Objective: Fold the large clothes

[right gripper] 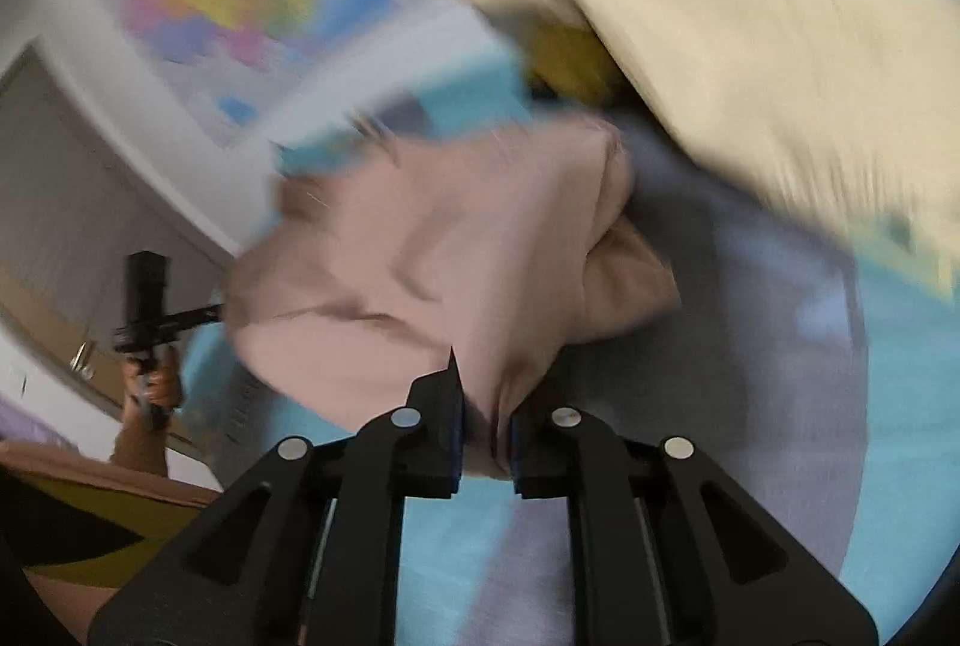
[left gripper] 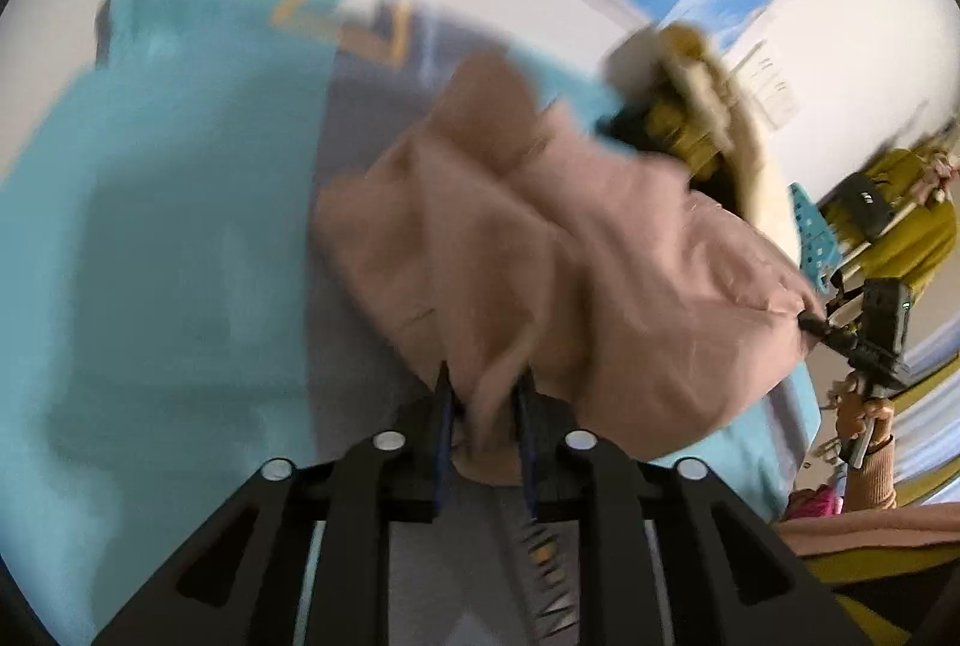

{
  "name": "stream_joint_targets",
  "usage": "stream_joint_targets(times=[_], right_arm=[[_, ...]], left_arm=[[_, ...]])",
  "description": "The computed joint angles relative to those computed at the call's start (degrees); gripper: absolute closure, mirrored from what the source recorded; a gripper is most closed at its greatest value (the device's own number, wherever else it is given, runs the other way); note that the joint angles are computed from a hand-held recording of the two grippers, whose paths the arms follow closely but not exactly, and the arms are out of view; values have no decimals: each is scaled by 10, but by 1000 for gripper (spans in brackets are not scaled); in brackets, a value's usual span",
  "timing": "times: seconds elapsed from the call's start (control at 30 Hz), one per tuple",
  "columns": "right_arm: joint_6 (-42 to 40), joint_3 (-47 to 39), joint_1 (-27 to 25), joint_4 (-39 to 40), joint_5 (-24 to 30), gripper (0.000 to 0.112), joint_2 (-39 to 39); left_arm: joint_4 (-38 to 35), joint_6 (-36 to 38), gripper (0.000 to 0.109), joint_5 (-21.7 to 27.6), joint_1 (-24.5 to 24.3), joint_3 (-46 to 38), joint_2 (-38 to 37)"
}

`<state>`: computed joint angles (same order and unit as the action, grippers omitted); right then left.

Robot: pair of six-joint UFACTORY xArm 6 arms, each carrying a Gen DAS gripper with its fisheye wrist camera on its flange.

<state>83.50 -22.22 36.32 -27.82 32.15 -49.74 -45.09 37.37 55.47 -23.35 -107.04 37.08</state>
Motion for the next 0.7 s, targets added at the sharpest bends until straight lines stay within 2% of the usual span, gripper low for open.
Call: stream_joint_targets(times=[0.03,0.07,0.13,0.2,0.23,0.27,0.33,0.4,0.5,0.53,0.57,0.6,0.63,0.7], right_arm=[[-7,-5,4,15,26,90,15],[6,-17,10,6,58,70,23],[54,-43,31,-50,121,54,26],[97,-69,61,-104,189,50,20],[116,-88,77,-136,224,43,24],[117,-104,84,-159,238,41,34],[77,-126,63,-158,213,36,64],[32,-156,35,-145,195,34,115],[-35,-172,-15,-107,137,34,175],[-53,-178,-21,-97,132,36,193],[-76,-189,-32,-86,129,50,219],[-87,-194,-38,-78,126,63,233],[-96,-196,-46,-70,119,92,243],[-90,-192,-56,-84,103,107,241]], left_arm=[[0,-6,78,-8,1,3,3],[-3,-1,73,-24,-1,14,-3],[-4,19,49,-74,-10,43,-27],[-7,40,35,-97,-14,54,-42],[-8,55,33,-113,-21,60,-50],[1,57,31,-119,-26,53,-48],[45,38,31,-120,-40,17,-27],[101,-1,32,-102,-56,-42,11],[130,-31,49,-61,-60,-109,62],[135,-42,56,-52,-61,-130,77],[130,-43,63,-49,-61,-145,89],[133,-46,75,-52,-62,-155,95],[138,-55,81,-57,-62,-158,98],[135,-84,94,-31,-55,-214,129]])
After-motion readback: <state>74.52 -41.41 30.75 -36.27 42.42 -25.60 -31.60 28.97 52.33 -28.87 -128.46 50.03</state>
